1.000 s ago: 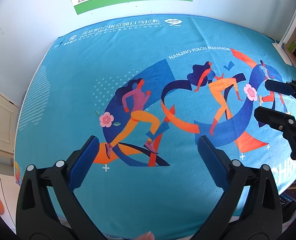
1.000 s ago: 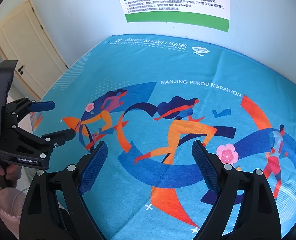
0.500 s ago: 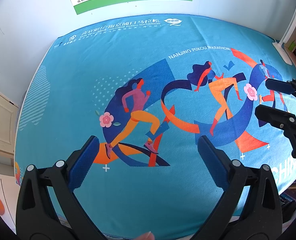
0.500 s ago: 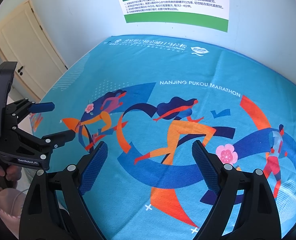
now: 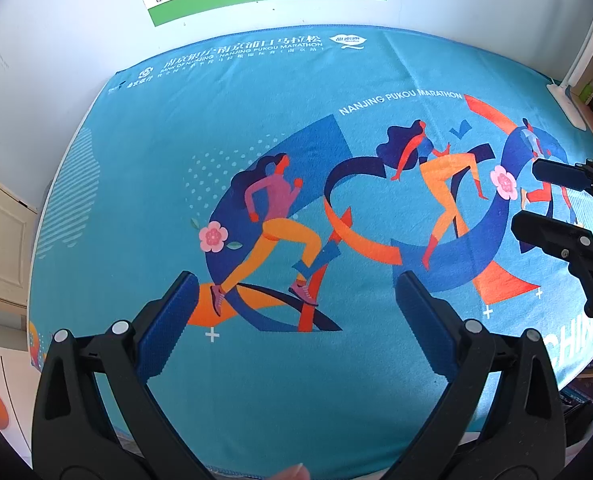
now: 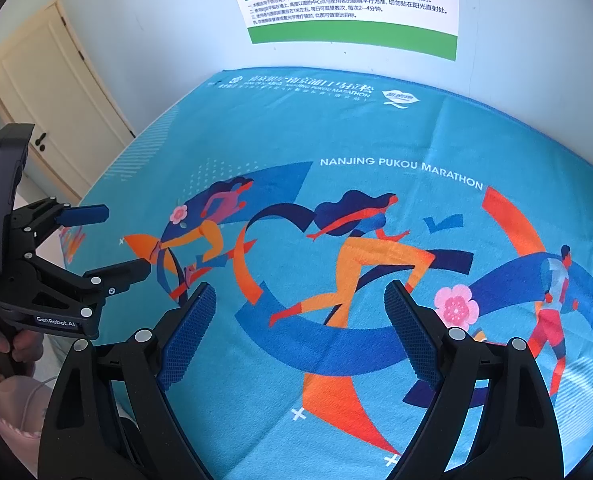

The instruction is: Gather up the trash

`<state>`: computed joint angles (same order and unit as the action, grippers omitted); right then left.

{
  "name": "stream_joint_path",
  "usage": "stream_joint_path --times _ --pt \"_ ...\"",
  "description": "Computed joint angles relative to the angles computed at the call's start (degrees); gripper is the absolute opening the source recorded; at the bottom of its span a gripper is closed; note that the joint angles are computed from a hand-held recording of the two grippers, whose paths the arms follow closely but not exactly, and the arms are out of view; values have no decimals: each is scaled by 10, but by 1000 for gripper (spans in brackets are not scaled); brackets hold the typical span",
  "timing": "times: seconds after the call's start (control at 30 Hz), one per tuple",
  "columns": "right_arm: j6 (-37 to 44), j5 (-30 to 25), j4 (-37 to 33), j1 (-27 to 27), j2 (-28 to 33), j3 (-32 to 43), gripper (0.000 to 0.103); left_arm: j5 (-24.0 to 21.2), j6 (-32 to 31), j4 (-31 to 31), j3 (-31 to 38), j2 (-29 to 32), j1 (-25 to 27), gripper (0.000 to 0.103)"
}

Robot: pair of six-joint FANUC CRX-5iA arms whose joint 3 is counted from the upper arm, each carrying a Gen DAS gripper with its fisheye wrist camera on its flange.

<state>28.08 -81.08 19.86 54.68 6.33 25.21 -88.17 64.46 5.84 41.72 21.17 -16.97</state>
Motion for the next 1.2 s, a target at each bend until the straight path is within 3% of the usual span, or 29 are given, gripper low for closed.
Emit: stream_joint_path --times 1.2 --pt "-9 7 -4 1 -2 -7 86 5 -8 -24 1 1 -14 94"
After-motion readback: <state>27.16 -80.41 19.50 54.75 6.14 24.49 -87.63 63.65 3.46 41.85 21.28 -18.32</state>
